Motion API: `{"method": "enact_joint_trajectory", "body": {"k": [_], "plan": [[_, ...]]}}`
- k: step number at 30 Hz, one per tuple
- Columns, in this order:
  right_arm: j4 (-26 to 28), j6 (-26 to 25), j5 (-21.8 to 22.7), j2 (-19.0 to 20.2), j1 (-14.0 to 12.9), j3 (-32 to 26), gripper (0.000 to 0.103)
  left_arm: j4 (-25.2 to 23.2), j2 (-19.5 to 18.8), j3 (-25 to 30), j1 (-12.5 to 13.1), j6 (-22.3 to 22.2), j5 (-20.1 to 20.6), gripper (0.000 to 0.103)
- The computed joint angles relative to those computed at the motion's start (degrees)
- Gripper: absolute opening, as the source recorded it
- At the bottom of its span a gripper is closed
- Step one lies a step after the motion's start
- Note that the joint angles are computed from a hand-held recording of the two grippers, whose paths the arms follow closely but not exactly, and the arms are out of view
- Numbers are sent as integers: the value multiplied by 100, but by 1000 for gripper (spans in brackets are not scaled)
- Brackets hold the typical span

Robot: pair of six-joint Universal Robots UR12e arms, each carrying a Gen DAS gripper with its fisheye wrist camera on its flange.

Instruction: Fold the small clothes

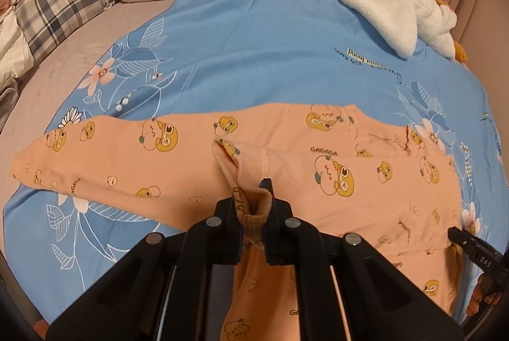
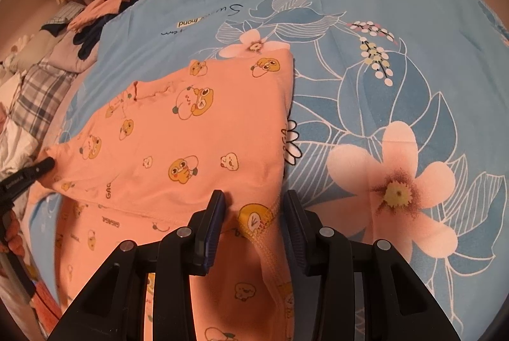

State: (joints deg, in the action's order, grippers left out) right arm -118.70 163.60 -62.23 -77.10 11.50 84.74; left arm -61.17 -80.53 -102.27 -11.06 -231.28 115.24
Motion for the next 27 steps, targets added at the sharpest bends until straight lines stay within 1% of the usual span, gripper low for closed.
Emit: {"method": "enact_joint_trajectory", "body": {"k": [6,14,22,27], "plan": [[-33,-8,-50,-2,17,5,41,-146,4,-63,21,-1,-39,10],[-62,-34,-93,-12,27,23,41,-171,31,-170,74,-10,-179,11],[-83,-33,-123,-8,38,23,41,-24,106,-333,163,-61,-400,12],[-92,-29,-128,-6,40,26,41,-30,96,-340,191,-142,-488,13]]}}
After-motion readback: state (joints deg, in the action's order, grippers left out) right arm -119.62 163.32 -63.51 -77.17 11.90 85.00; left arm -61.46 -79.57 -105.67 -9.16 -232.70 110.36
